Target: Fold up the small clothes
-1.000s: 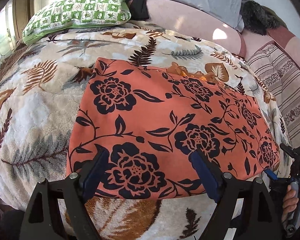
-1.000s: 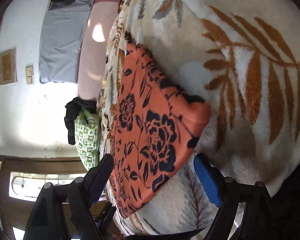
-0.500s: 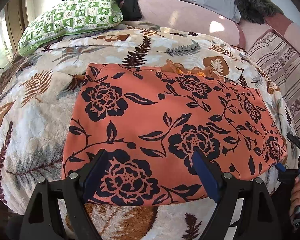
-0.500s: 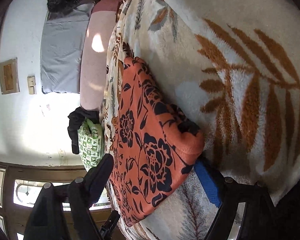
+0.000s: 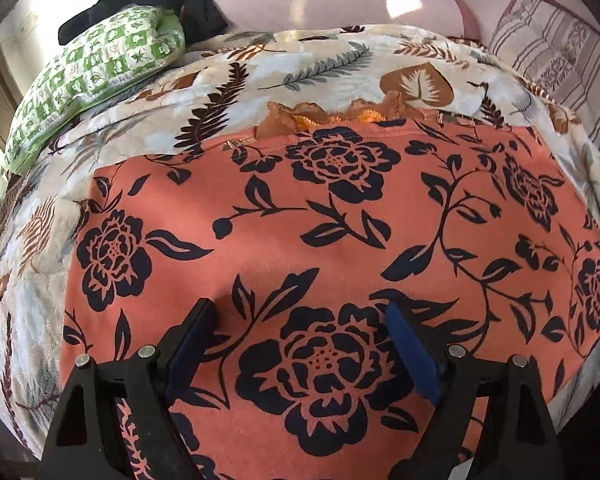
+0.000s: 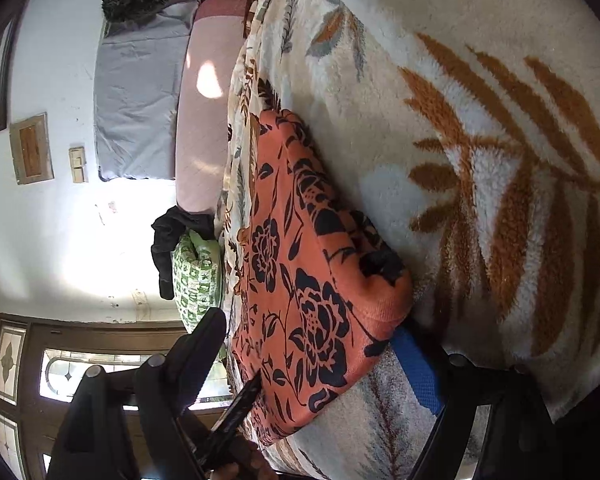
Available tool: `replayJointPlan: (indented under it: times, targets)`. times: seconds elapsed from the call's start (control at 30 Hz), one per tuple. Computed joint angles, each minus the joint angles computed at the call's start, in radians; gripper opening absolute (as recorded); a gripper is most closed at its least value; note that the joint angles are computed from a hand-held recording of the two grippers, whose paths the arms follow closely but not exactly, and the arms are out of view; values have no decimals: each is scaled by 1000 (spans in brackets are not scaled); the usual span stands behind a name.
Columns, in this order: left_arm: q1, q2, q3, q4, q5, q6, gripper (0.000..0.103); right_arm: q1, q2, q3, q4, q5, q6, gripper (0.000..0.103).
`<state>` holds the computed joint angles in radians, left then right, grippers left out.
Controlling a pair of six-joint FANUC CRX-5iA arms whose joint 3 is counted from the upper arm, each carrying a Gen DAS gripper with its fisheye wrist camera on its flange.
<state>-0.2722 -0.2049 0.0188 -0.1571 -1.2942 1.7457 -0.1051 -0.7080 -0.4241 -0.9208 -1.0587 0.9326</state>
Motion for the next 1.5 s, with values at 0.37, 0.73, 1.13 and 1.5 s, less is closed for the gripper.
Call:
replayJointPlan:
  times: [0.37,0.73,1.13,1.5]
  targets:
    - [21,-33,-19,61,13,-18,87,181,-44,-23,188,97,-146,85]
    - [70,-52,-48,113,27,-24,87,339,-72,-56,368,175,-294,85]
    - [8,-13,-43,34,41,-21,91,347,-70,-56,395,181,-329,85]
    - [13,-20,-47,59,38,-37,92,448,-58,-42,545,170,-438,85]
